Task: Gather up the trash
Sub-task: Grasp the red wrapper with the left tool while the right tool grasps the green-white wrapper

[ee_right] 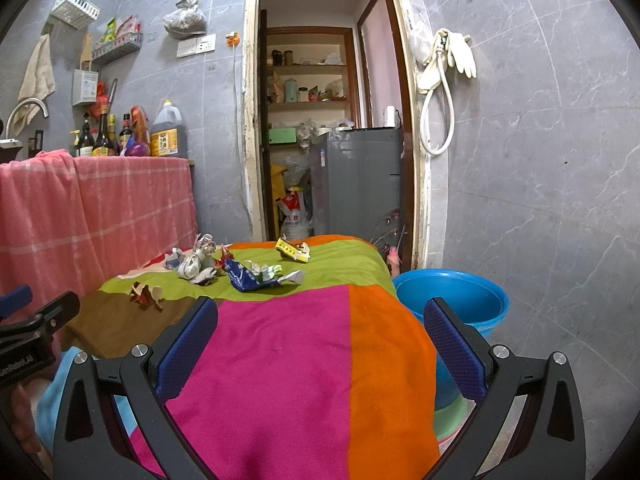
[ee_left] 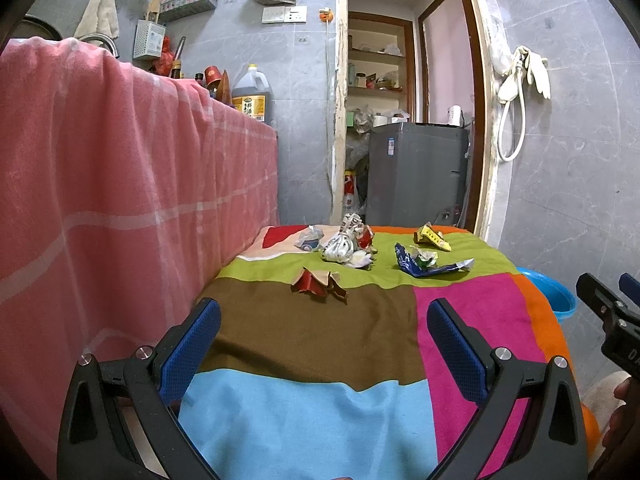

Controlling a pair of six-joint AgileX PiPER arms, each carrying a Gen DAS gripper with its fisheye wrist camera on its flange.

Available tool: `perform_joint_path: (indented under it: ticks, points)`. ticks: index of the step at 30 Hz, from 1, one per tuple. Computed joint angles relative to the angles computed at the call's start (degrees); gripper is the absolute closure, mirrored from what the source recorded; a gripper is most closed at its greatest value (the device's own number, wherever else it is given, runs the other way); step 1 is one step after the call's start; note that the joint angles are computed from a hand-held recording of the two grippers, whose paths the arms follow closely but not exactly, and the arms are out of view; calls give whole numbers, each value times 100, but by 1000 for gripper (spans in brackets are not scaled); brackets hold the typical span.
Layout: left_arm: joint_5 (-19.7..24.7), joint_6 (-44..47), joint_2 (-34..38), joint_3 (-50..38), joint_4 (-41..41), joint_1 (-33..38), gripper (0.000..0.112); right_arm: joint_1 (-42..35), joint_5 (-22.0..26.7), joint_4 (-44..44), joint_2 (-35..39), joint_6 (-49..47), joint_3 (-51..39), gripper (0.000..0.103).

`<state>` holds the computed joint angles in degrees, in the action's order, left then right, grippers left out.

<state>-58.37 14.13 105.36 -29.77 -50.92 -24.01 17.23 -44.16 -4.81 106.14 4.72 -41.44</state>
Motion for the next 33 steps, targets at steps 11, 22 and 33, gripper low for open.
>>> perform_joint_path:
  ticks: [11,22,33]
  points:
    - [296,273,-9,-204,50,308,11,-98,305,-658,171,399,-462,0]
    - [933,658,189,-896,206,973,11,-94,1072,-1655,643,983,-1671,0]
    - [2600,855,677,-2199,598,1894,11,-143,2121,-3888,1568,2987,-3732,0]
